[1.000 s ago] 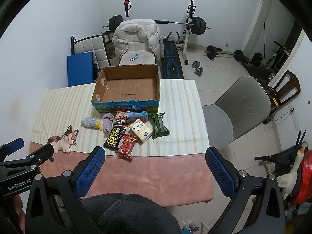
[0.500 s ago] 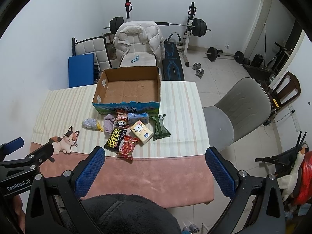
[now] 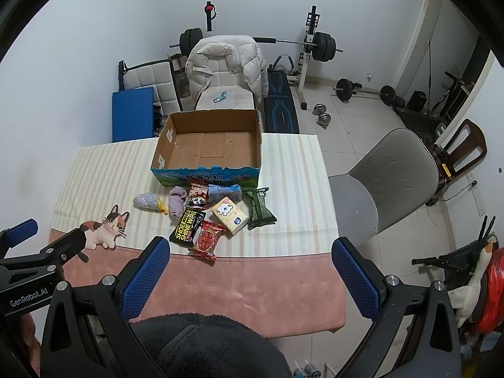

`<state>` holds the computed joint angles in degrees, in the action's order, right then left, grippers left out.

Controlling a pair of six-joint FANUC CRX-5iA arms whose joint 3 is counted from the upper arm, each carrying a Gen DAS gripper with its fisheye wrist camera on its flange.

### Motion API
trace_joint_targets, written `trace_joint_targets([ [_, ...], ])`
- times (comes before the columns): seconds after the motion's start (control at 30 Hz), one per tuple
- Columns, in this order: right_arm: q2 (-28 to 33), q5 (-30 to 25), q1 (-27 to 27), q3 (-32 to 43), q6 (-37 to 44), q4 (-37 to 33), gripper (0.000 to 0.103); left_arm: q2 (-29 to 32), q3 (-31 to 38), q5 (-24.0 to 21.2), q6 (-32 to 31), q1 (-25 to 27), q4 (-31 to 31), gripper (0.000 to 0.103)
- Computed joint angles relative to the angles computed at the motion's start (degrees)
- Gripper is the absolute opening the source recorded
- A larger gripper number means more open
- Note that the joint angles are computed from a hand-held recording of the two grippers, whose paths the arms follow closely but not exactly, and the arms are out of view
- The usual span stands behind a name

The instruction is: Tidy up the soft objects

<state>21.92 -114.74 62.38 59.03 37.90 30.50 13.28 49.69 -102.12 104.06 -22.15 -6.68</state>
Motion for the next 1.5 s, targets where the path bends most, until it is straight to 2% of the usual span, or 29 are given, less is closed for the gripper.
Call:
trace_joint_targets([
  [1.23, 0.27, 0.56, 0.03, 0.16, 0.36, 0.13, 0.103, 0.43, 0.61, 0.01, 0.31, 0.00, 0.26, 0.103],
  [1.37, -1.23, 2.40, -0.22, -2.71, -1.05, -0.64, 0.103, 0.63, -0.16, 0.97, 0.26, 0.47, 1.62, 0.103],
  [1.43, -3.40, 5.92, -1.16, -7.09, -1.76, -1.54, 0.103, 1.16, -1.00, 2.45, -1.04, 1.31, 3.11, 0.103],
  [1.5, -4.80, 8.78, -2.54, -11.22, -1.51, -2.49, 0.103, 1.62, -2.06, 4.97, -2.00, 1.17, 0.97, 0.103],
])
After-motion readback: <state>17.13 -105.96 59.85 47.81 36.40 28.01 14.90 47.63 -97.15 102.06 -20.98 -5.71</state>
